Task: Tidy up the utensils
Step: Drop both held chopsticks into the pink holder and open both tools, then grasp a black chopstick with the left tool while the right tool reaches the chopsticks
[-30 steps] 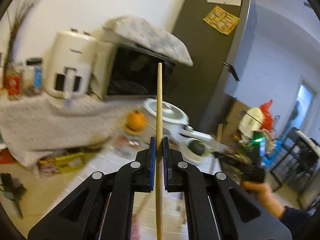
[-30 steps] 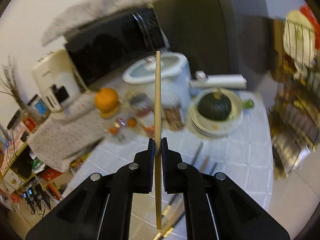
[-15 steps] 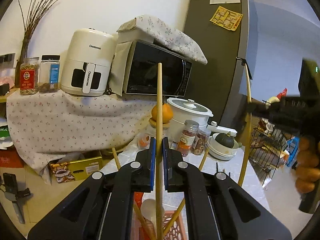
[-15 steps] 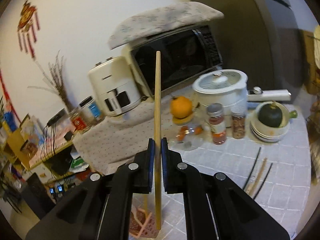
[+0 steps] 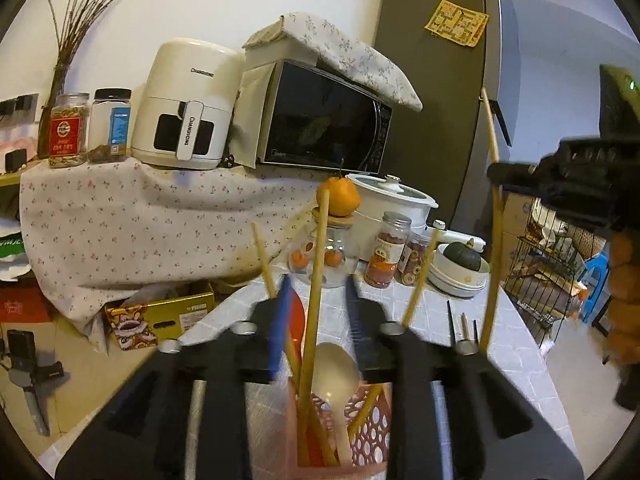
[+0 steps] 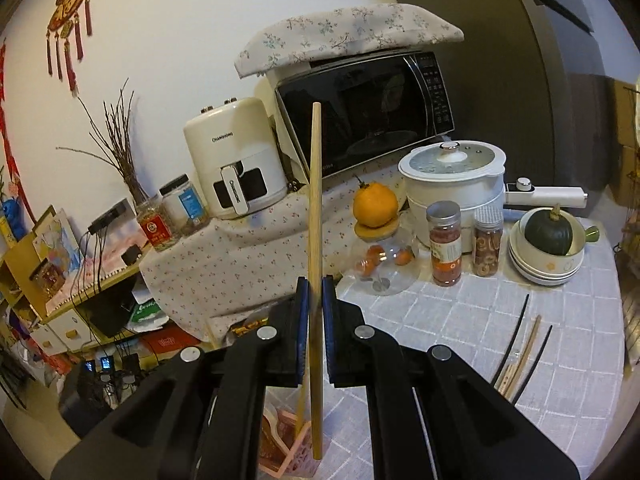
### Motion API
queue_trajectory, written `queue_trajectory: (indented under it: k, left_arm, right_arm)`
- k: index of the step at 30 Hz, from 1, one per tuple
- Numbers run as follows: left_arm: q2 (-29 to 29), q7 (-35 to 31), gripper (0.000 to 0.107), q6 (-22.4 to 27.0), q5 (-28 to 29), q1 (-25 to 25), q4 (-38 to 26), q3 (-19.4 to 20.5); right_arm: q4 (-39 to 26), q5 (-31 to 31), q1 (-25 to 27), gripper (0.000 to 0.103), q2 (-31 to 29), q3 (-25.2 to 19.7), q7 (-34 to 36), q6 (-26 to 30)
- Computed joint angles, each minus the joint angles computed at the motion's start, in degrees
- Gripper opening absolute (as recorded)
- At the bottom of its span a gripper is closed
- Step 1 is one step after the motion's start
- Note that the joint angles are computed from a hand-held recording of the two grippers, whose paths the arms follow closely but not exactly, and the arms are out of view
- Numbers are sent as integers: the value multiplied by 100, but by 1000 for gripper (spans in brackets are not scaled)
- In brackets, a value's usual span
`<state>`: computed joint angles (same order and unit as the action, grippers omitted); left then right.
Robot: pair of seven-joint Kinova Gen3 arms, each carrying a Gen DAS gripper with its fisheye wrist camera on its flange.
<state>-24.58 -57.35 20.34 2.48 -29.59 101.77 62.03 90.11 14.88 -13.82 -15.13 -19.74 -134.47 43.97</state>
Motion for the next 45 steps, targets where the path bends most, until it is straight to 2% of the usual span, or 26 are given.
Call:
queue_trajectory:
  k: [4,5,7,10,12,15,17,19,21,23,25,29,31,35,39,43,45]
  left_arm:
    - [-36,97,37,401,21,498,-63,-591]
    - [-42,146,44,620,-19,529,-148,-652]
    - [27,242,51,1086,-45,767,-312,-921]
    - [250,477,65,1786,-108,1064,-572,-1228]
    - [515,620,66,2252,-187,1277,-765,-1374]
    - [885,913,66,2928,-479,1631,-1093,-1526]
    - [950,1016,66,3071,-537,1984,-1138,-1831]
    - [930,1001,66,3083,-530,2131,-1110,-1991]
    - [969,1025,66,3114,-565,2317,-1120,-2135]
    - [989,1003,66,3196,-588,2428,-1172,-2197]
    - [1037,1051,66,3310,-748,2563,-1270,-2202]
    - [1201,1099,66,3641,-1105,2920,-1611,-2188]
    - [1352,1190,65,3800,-1377,3360,-1815,-2322]
    - [1897,1289,64,4417,-2130,4422,-2561,-2443]
    - [2661,1220,64,5268,-3062,5482,-3614,-2268]
    - [3492,1119,64,5917,-3994,6045,-4676,-1422]
    - [3928,991,65,6267,-4460,6525,-5207,-1203]
  right_arm:
    - [129,183,58,7,10,-209,-272,-170]
    - [164,242,65,7,21,-274,-354,-223]
    - [291,421,83,7,33,-438,-569,-460]
    - [506,987,231,7,54,-824,-1161,-784]
    - [625,1360,391,8,99,-1133,-1532,-890]
    - [689,2043,578,8,213,-1642,-1919,-764]
    - [701,2392,442,8,301,-1739,-2052,-592]
    - [697,2415,198,8,352,-1605,-2078,-483]
    - [631,2147,-37,8,381,-1381,-1802,-385]
    - [492,1759,-388,16,394,-987,-1429,-181]
    - [445,1611,-522,25,321,-786,-1332,-81]
    - [116,1023,-667,25,179,-252,-794,379]
    - [-125,707,-578,26,110,-42,-535,707]
    - [-543,-167,-362,31,-192,807,-21,1249]
    - [-838,-763,59,35,-397,1546,454,1799]
    - [-954,-1149,407,35,-323,2011,792,2348]
    - [-1003,-1497,523,35,-205,2333,994,2667]
